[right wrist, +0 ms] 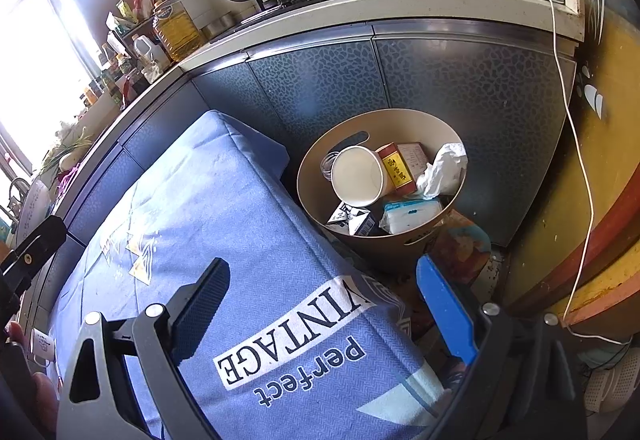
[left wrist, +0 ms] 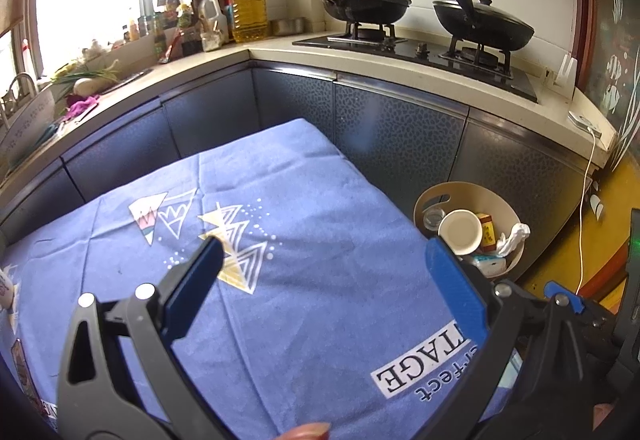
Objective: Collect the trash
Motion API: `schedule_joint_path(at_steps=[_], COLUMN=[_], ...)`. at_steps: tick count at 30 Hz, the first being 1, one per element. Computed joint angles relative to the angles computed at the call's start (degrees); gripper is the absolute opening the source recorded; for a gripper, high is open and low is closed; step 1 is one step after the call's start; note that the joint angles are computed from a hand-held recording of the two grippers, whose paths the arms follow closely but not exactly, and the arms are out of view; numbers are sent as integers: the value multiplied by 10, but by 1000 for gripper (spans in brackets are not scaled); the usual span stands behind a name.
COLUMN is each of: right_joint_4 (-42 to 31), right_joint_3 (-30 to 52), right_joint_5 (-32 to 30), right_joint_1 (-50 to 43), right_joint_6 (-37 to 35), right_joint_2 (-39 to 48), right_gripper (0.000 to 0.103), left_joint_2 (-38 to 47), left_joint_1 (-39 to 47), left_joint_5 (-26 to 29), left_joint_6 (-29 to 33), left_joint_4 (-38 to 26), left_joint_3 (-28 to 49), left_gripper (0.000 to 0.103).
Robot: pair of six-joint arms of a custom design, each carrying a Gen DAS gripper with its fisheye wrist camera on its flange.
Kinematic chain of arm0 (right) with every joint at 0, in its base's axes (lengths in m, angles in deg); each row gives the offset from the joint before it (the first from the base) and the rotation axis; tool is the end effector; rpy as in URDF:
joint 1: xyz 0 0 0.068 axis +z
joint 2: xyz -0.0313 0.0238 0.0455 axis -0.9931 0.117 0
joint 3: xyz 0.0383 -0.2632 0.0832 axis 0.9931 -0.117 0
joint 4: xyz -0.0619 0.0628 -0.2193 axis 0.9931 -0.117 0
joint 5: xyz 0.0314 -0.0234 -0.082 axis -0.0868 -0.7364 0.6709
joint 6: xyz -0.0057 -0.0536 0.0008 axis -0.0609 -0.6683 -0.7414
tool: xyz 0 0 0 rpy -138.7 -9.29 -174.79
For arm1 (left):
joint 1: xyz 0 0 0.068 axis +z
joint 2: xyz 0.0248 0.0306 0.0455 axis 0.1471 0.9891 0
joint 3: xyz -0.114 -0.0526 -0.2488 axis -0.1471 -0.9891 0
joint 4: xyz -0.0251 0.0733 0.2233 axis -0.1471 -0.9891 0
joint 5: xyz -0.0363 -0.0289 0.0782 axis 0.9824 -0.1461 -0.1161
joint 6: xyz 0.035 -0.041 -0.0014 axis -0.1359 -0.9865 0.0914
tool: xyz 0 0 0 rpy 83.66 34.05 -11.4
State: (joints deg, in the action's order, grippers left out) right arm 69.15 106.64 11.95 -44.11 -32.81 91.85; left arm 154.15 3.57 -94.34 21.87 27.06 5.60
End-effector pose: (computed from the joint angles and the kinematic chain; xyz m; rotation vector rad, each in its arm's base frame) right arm 0.2323 0.1789 0.0887 0.1677 2.4152 0.3933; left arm 0.2383 -0.0144 0.1439 -0.1058 2.2247 0.0873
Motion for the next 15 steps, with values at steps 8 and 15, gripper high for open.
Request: schedule_joint_path(at_steps=[8, 15], right_joint_4=[-2, -3], right_joint_3=[6, 5], right_joint_5=[-2, -4], right_joint_1=[-3, -4], right_joint_6=[-5, -8], right_joint_2=[2, -3], right_gripper=[92, 92], left_joint_2=[5, 9], left_joint_1=[5, -5], left_joint_5=[5, -20], left_joint_6=[1, 6], left_joint_4=[-18, -13], left_joint_3=[12, 10], left_gripper=[97, 97])
